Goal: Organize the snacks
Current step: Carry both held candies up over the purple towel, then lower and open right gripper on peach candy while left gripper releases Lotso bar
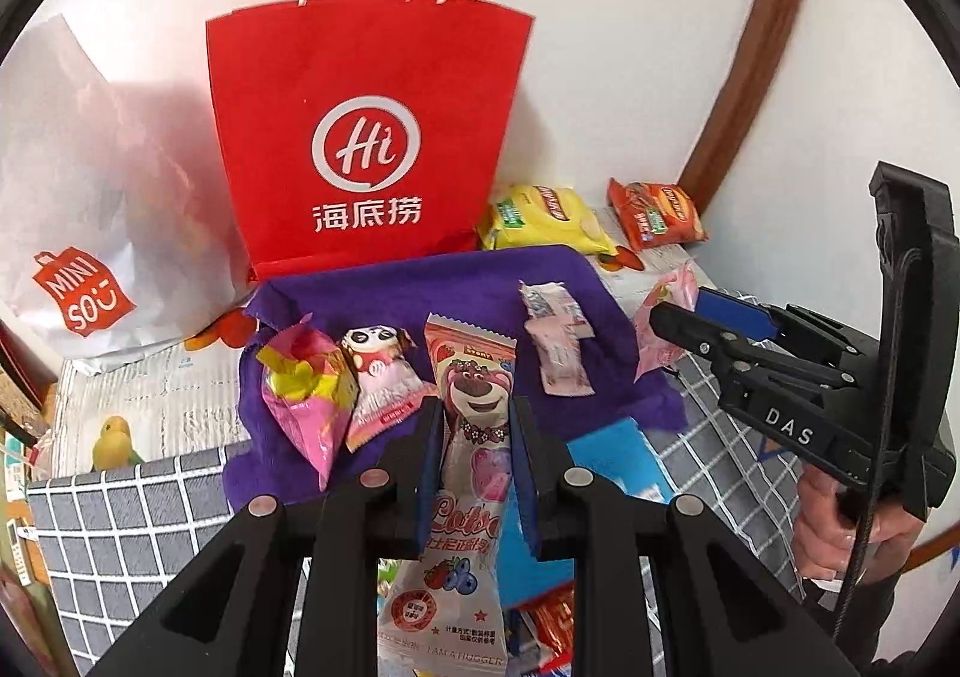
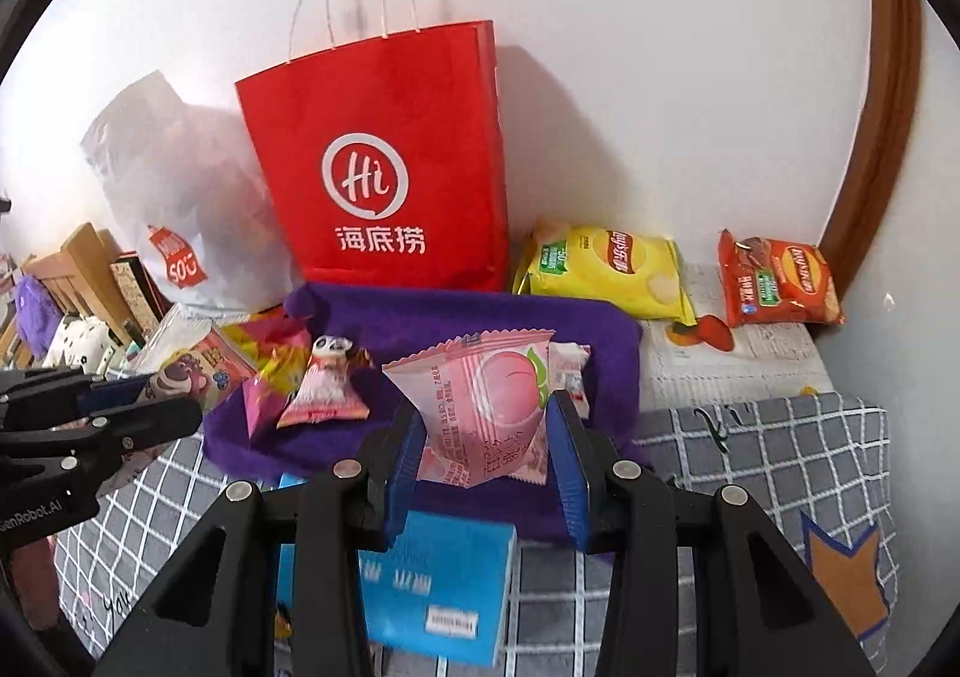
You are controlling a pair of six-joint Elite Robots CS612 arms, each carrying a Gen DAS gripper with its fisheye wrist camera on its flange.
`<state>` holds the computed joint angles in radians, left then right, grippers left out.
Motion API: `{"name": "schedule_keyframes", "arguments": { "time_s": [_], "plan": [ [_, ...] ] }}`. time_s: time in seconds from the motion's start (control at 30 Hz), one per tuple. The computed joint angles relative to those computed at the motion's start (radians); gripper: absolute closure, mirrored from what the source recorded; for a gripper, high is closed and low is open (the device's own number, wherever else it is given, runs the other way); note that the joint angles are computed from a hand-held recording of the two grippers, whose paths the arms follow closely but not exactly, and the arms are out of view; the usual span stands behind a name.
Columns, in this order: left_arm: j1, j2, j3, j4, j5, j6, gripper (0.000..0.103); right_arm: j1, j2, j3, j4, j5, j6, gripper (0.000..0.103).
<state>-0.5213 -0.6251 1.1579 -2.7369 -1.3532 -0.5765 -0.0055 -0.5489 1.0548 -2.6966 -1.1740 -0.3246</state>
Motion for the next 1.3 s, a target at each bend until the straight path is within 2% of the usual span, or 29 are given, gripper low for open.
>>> {"name": "schedule_keyframes", "arguments": {
  "time_s": [0.3, 0.53, 0.63, 0.8, 1.07, 1.3],
  "plan": [
    [0.035, 0.073, -0.133, 0.066, -0.027, 0.004, 0.082, 0.016, 0.101, -0.191, 0.097, -0.019, 0.029, 0.062],
    [0.054, 0.116, -0.191, 0.068, -0.053, -0.002, 0.082, 0.022, 0.168, -0.313, 0.154, -0.018, 0.044, 0.062],
    [0.061, 0.135, -0.21, 0.073, -0.059, -0.01, 0.082, 0.028, 0.195, -0.357, 0.197, -0.039, 0.023, 0.062],
    [0.07, 0.156, -0.237, 0.101, -0.079, -0.007, 0.082, 0.032, 0.222, -0.395, 0.22, -0.063, 0.002, 0.062],
    [0.077, 0.162, -0.239, 0.096, -0.101, -0.017, 0.082, 0.033, 0.259, -0.456, 0.284, -0.078, 0.002, 0.062],
    [0.081, 0.17, -0.249, 0.111, -0.112, -0.025, 0.082, 0.034, 0.27, -0.475, 0.31, -0.084, -0.004, 0.062]
  ]
}}
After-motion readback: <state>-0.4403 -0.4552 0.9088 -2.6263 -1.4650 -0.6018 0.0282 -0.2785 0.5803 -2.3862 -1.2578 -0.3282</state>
